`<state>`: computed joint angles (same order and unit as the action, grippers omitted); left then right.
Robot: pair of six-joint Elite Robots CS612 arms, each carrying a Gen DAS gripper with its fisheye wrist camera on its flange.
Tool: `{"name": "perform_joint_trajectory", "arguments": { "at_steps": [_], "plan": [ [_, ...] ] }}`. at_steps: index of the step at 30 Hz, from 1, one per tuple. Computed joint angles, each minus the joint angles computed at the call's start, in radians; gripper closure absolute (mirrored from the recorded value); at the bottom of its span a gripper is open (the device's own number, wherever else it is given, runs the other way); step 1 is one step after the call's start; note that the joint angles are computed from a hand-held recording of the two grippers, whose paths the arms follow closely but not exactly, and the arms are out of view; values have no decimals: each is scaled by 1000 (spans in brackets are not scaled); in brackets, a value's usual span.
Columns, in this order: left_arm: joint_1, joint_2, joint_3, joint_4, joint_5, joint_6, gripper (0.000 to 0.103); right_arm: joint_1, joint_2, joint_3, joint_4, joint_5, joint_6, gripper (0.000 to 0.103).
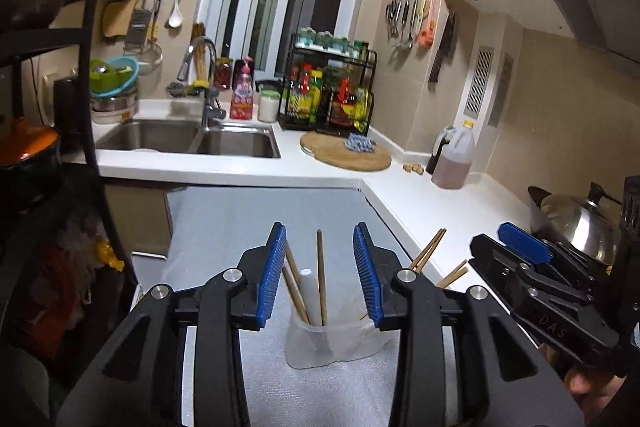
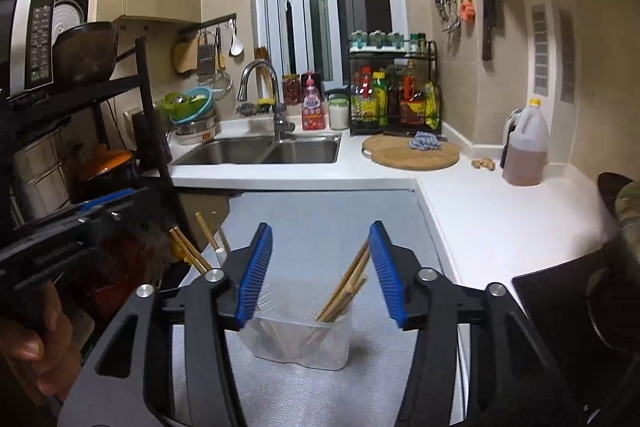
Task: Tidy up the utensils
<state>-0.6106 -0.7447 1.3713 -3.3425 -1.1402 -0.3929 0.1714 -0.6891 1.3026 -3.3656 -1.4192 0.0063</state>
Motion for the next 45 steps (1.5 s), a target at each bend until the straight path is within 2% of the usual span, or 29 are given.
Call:
{"name": "perform_joint_trajectory", "arguments": {
  "at_steps": [5, 8, 9, 11, 13, 15, 17, 22, 25, 28, 36, 45],
  "plan": [
    [-33, -50, 121, -105, 86, 6, 47, -7, -55, 131, -153, -37, 7, 28],
    [-53, -48, 166, -130, 122, -19, 36, -11, -70, 200, -229, -62, 33, 14],
    [-63, -39, 177, -140, 141, -29, 30, -13, -71, 215, -244, -67, 42, 13],
    [-76, -20, 187, -134, 165, -53, 26, -16, -63, 248, -285, -81, 54, 7],
    [-79, -2, 182, -66, 133, -105, 24, -15, -46, 261, -312, -109, 49, 6],
    [-85, 13, 169, -10, 129, -115, 22, -17, -22, 267, -329, -122, 40, 6],
    [-93, 31, 159, -3, 150, -102, 16, -20, 0, 257, -311, -117, 23, 5],
    [-97, 62, 142, 10, 157, -109, 14, -18, 37, 231, -275, -136, 20, 5],
    [-99, 71, 140, 23, 163, -138, 12, -19, 35, 228, -238, -118, 25, 5],
    [-96, 77, 135, 51, 157, -158, 12, -16, 37, 230, -258, -143, 11, 5],
    [-89, 69, 133, 117, 173, -220, 12, -13, 37, 217, -186, -175, -6, 5],
    [-94, 70, 136, 107, 196, -209, 12, -10, 38, 219, -201, -180, -18, 5]
  ]
}}
